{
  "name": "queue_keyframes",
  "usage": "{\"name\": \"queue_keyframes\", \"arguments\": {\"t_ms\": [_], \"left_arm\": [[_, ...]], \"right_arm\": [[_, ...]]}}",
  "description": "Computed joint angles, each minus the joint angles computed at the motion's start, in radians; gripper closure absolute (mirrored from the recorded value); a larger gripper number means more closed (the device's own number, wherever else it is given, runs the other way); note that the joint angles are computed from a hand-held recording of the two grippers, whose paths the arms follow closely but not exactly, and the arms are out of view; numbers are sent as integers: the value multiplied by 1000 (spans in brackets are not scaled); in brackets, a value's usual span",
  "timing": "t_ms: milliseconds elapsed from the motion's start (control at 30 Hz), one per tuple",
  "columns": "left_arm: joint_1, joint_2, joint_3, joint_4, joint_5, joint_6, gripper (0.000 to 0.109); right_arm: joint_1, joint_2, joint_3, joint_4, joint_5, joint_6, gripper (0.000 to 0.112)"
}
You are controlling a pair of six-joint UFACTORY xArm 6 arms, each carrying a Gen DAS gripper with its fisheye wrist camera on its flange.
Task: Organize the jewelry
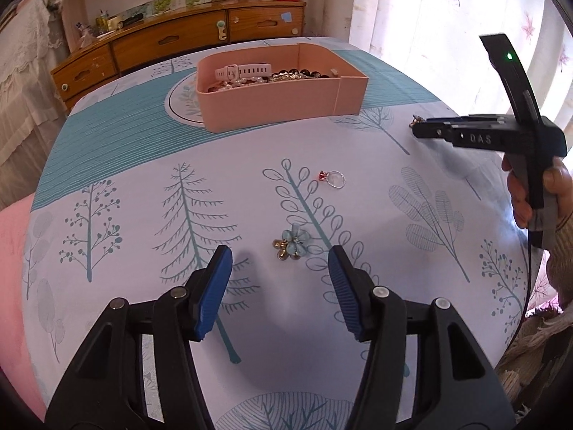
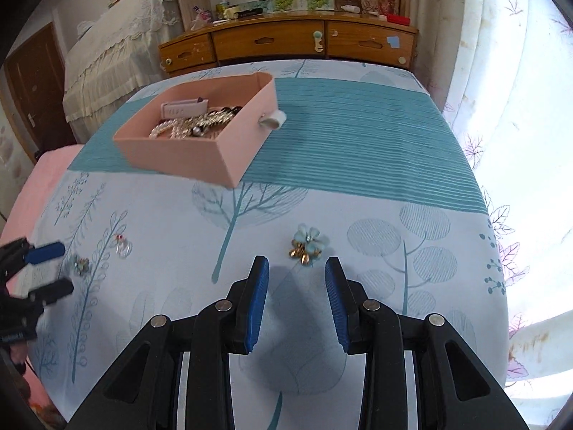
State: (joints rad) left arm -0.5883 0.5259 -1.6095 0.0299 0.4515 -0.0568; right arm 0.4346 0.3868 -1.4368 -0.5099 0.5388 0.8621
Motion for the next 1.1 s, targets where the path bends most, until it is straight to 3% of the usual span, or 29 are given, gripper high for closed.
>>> {"name": "queue_keyframes", "arguments": {"t_ms": [133, 433, 767, 900, 1100], "left_arm": [[-3, 19, -25, -19, 18, 19, 65], [-1, 43, -58, -7, 41, -8, 71], [-20, 97, -157, 117, 119, -120, 80], [-29, 119, -199, 136, 147, -146, 90], [-39, 138, -235, 200, 181, -206, 92]], "right_arm": [[-9, 45, -59, 12, -4, 2, 79], [26, 125, -174, -141, 90, 58, 91], [16, 113, -138, -151, 43, 82, 92], [9, 94, -103, -159, 17, 92, 92], [9, 77, -78, -159, 8, 93, 93]]}}
